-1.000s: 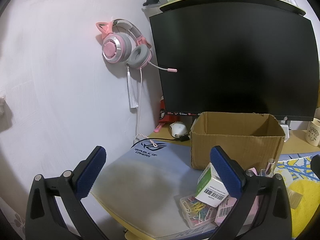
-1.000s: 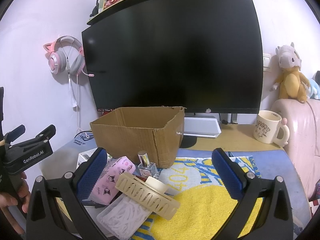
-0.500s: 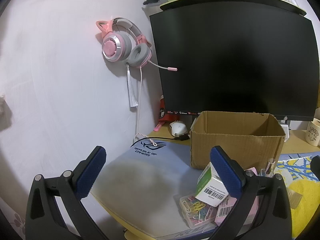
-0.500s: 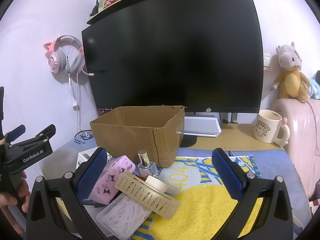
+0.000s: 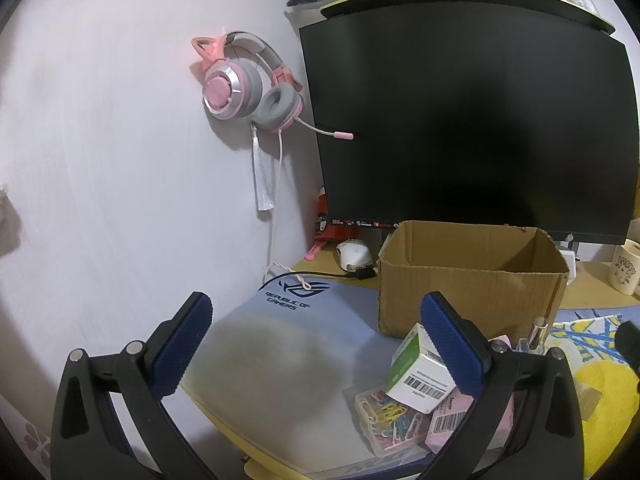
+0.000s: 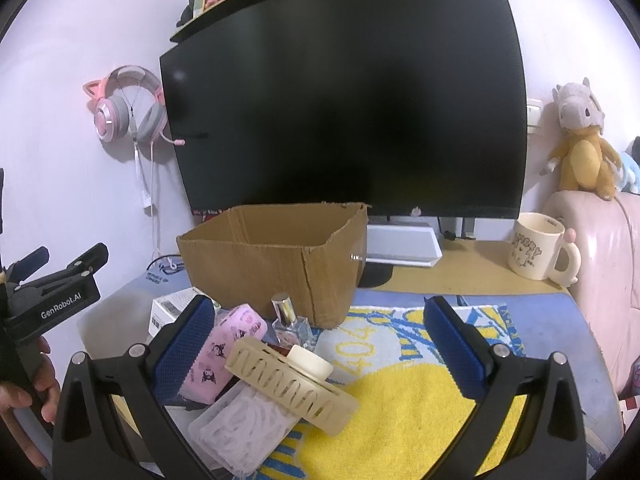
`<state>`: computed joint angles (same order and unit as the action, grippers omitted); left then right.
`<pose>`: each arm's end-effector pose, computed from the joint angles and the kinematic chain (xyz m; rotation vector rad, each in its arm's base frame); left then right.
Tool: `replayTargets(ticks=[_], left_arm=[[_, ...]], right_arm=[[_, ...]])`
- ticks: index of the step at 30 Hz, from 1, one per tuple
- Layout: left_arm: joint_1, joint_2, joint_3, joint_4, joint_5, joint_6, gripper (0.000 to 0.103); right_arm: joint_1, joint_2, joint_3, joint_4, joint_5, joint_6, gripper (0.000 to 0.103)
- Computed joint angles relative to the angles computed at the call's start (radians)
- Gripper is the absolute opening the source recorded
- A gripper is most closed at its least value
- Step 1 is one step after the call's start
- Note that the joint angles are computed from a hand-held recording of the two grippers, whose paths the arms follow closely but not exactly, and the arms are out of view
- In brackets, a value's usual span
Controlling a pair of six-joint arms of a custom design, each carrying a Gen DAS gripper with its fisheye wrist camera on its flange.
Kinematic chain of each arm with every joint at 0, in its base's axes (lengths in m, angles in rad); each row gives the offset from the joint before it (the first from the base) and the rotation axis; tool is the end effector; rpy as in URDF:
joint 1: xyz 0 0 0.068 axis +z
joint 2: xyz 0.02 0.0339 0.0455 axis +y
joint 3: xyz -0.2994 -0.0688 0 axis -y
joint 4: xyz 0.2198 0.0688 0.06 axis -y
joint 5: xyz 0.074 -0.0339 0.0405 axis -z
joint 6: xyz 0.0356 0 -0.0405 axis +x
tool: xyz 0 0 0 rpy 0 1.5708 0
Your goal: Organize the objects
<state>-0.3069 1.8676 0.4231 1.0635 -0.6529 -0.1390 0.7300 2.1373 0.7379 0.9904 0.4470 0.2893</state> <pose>0.2827 -0.0669 0.1513 -0.2652 1.8652 0.3316 0.2894 0.2384 0.1176 -0.1404 1.9397 0.2344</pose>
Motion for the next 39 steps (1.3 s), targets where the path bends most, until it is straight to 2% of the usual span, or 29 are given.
replayTargets(ticks=[6,11,16,28,39], left_arm=[[-0.004,0.010,0.014,-0.024,0.017,0.001,0.103],[-0.040,0.039,0.027,0.000,-0.061,0.051,0.103],[-0.056,0.056,0.048,-0.024,-0.070,0.072,0.103],[-0.038,0.057,0.103,-0.150,0.031,0.007,0.103],[-0.008,0.071,0.138,-0.212,0.094,-0.023,0.103]], right_arm=[[0.004,0.024,0.061,-0.109,-0.015,0.003,0.103],[0.009,0.054,0.133,-0.217,-0.010,0.016,0.103],[0.000,0.065,0.163,-0.277,-0.028,0.027,0.103],[-0.018,0.081,0.200,-0.340,-0.072,0.032,0.103],[-0.032,0.122,0.271,-0.414,-0.123,0.059,0.103]])
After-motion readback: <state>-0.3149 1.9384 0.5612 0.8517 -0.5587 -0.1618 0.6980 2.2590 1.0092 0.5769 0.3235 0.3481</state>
